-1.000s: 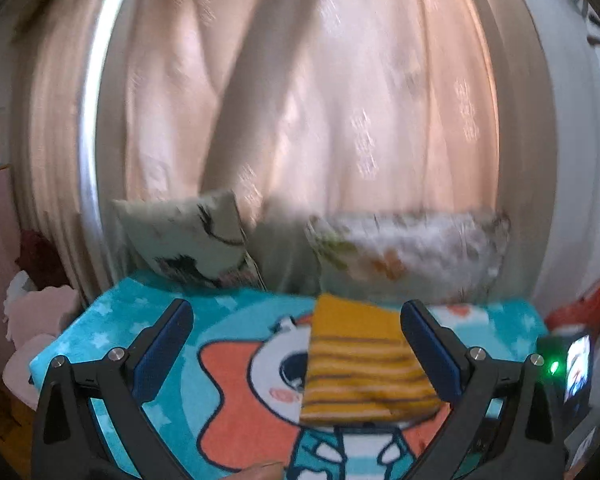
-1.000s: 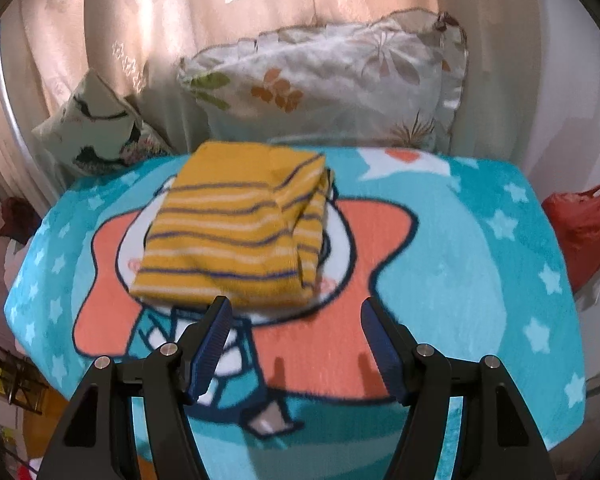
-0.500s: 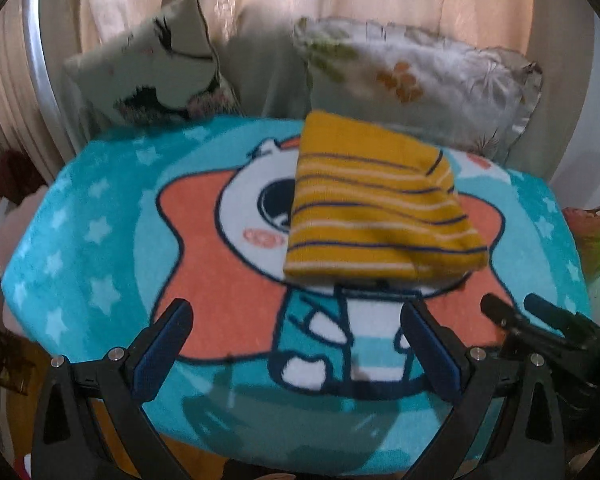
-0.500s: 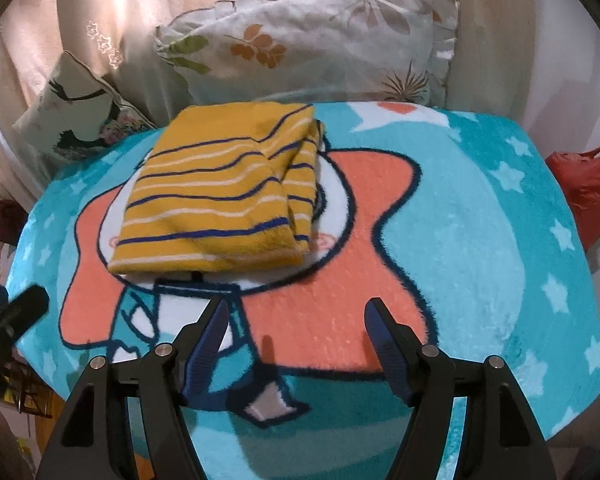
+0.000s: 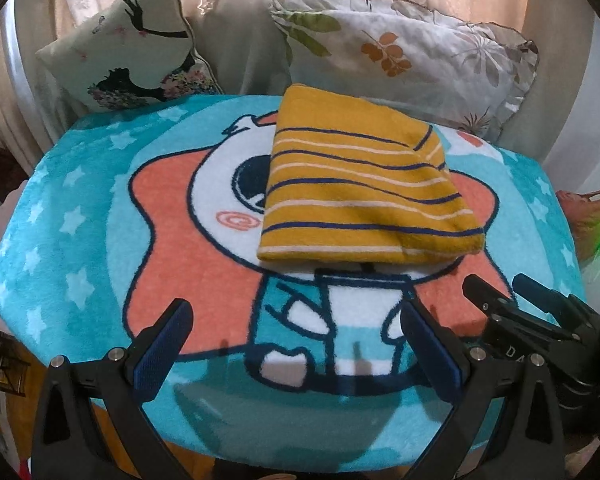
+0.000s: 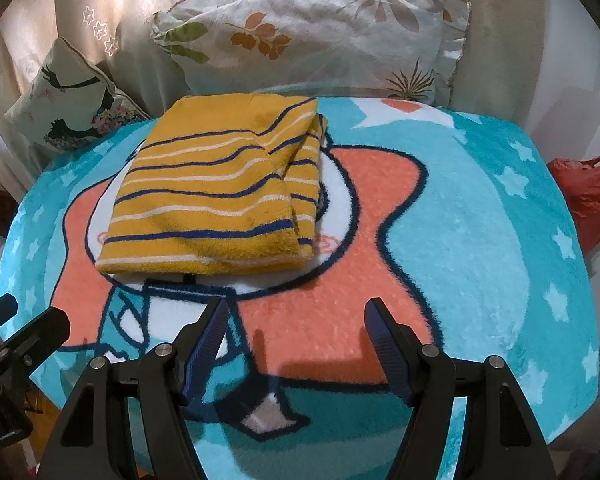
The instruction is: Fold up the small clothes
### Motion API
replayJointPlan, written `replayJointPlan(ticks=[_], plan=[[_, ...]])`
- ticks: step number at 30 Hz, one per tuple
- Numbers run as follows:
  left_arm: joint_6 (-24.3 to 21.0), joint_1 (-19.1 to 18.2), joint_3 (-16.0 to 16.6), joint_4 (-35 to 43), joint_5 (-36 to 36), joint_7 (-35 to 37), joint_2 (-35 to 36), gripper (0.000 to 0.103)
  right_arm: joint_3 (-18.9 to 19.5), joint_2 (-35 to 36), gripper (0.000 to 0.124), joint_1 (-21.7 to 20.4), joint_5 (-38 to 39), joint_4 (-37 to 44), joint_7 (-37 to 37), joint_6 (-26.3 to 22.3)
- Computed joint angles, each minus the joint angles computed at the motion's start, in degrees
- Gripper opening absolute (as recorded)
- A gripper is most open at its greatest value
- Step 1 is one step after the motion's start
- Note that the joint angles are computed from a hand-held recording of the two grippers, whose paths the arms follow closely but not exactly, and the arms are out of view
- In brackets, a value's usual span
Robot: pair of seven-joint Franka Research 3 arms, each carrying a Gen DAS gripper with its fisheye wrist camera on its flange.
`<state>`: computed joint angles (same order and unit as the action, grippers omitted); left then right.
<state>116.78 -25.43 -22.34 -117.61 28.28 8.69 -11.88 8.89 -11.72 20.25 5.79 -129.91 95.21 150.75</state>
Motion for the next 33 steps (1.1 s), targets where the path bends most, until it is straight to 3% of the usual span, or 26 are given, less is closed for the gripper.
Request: replayJointPlan(ticks=[33], plan=[[4.7,-0.3,0.9,-0.6,-5.0,1.1,1.6,0.103,-0.1,-1.0,0.075,-1.5,-3.1,-1.2,3.1,-0.7]])
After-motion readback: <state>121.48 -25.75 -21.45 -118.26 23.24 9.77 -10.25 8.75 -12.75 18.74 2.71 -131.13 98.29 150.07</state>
